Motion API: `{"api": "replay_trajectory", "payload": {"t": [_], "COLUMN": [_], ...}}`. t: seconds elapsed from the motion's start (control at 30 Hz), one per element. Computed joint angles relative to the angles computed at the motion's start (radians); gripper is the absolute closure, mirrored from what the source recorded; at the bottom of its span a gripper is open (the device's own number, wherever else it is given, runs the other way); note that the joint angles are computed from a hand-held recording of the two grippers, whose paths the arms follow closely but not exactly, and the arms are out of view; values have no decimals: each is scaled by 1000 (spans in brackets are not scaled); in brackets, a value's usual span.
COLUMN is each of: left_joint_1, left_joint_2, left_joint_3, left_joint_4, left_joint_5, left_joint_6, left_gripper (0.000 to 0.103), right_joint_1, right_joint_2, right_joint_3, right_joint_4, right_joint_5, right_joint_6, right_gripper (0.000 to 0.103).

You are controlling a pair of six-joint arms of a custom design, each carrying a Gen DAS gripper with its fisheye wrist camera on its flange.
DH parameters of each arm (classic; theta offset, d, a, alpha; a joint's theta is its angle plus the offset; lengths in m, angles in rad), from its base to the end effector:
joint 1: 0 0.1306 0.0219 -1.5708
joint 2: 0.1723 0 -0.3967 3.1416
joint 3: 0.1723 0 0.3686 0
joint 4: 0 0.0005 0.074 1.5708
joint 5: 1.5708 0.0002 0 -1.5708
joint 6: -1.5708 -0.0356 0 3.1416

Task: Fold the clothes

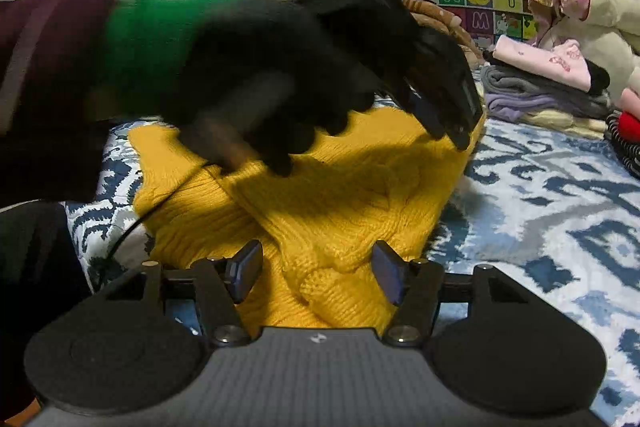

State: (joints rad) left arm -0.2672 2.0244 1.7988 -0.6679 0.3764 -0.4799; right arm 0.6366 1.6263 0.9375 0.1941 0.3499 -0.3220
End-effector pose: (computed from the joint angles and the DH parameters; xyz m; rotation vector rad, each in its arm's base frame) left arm 0.6528 -0.1928 0.2861 1.0291 2.1829 -0.3660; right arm 0.4020 0.2814 0.2316 -0.1065 2.0387 0.2403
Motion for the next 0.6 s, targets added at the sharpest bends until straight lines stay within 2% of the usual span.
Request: {"api": "replay_trajectory", "payload": {"t": [0.1,0.17,0.3,0.37,0.4,0.43,0.5,0.6], "left_joint_1": [-1,-7,-26,-42,-47,-43,-26,-21], "left_joint_2": [83,86,127,186,224,262,305,269], "left_joint_3": [153,186,271,354,401,454,546,497], "left_joint_4": [-112,-100,-101,-148,-176,-207,-277,-210], "left_joint_5": [-8,-30,-7,-64,-116,-129,-79,-31], "left_joint_6": [53,82,74,54,45,67,160,179], "left_gripper": [80,80,80,80,80,78,79,80], "right_joint_1": [-4,-7,-10,-12,-12,-13,-17,-19], "right_joint_2": [3,4,3,2,2,3,2,1], "right_joint_3": [-6,-11,-18,-18,-17,-16,-16,-21], "right_joint_4": [14,25,37,35,35,35,36,41], "right_joint_5": [-17,-32,-46,-52,-54,-57,-65,-71], "right_joint_6": [0,-3,-3,-4,-4,-4,-5,-6], "right_gripper": [40,40,39,39,39,39,39,39]}}
